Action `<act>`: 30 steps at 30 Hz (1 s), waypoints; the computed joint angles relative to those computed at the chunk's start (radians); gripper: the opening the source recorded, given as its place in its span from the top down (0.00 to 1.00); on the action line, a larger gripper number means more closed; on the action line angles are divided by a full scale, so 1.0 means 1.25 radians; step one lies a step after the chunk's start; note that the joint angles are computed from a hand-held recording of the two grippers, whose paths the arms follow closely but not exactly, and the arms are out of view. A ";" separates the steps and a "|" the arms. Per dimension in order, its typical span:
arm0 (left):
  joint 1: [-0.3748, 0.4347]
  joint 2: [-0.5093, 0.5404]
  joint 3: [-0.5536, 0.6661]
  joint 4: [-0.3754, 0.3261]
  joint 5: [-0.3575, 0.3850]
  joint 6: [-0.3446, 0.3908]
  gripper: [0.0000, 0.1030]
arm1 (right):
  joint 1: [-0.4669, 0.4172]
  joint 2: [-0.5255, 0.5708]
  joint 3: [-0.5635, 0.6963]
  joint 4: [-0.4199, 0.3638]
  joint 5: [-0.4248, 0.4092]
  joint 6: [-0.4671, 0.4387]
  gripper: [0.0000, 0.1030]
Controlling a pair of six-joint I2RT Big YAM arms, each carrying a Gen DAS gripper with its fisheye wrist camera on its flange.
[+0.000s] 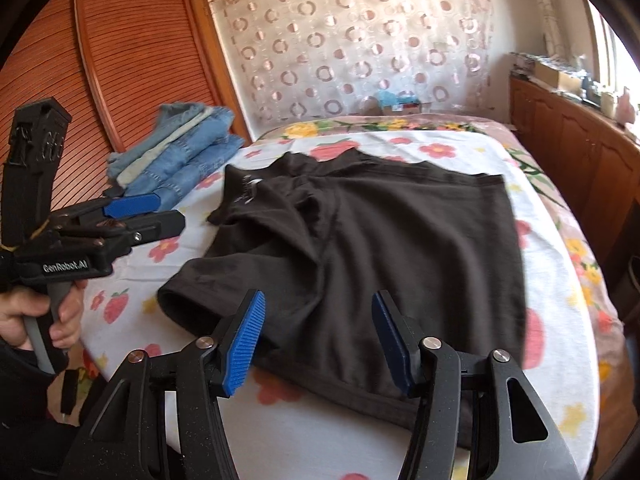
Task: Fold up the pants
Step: 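Grasp one leg hem with the right gripper and fold it over the other leg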
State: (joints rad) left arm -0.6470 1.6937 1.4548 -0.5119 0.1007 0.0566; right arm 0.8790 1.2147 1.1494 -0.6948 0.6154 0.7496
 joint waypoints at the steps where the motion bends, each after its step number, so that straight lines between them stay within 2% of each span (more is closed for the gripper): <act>1: 0.002 -0.001 -0.005 0.001 0.001 -0.001 0.21 | -0.001 0.004 0.001 0.001 -0.009 -0.003 0.51; 7: 0.011 -0.006 -0.033 0.006 0.002 -0.010 0.21 | -0.020 0.031 0.023 -0.011 -0.063 -0.014 0.62; 9: 0.012 -0.007 -0.039 0.008 0.001 -0.014 0.21 | -0.029 0.032 0.021 -0.010 -0.093 -0.014 0.70; 11: 0.014 -0.007 -0.043 0.008 0.002 -0.016 0.21 | -0.038 0.032 0.016 -0.003 -0.121 -0.011 0.73; 13: 0.014 -0.007 -0.046 0.010 0.001 -0.017 0.21 | -0.040 0.037 0.027 -0.009 -0.116 -0.015 0.82; 14: 0.015 -0.008 -0.048 0.011 0.001 -0.016 0.21 | -0.041 0.033 0.024 -0.005 -0.110 -0.015 0.86; 18: 0.011 -0.012 -0.053 0.013 0.001 -0.013 0.21 | -0.026 0.011 0.011 0.016 -0.068 -0.022 0.94; 20: 0.010 -0.014 -0.052 0.013 0.001 -0.011 0.21 | -0.014 0.000 0.002 0.039 -0.047 -0.024 0.94; 24: 0.005 -0.016 -0.050 0.014 0.004 -0.009 0.21 | 0.003 -0.038 -0.008 0.033 0.001 -0.027 0.94; 30: -0.007 -0.021 -0.045 0.015 0.007 0.001 0.21 | 0.045 -0.087 -0.016 -0.022 0.077 -0.008 0.94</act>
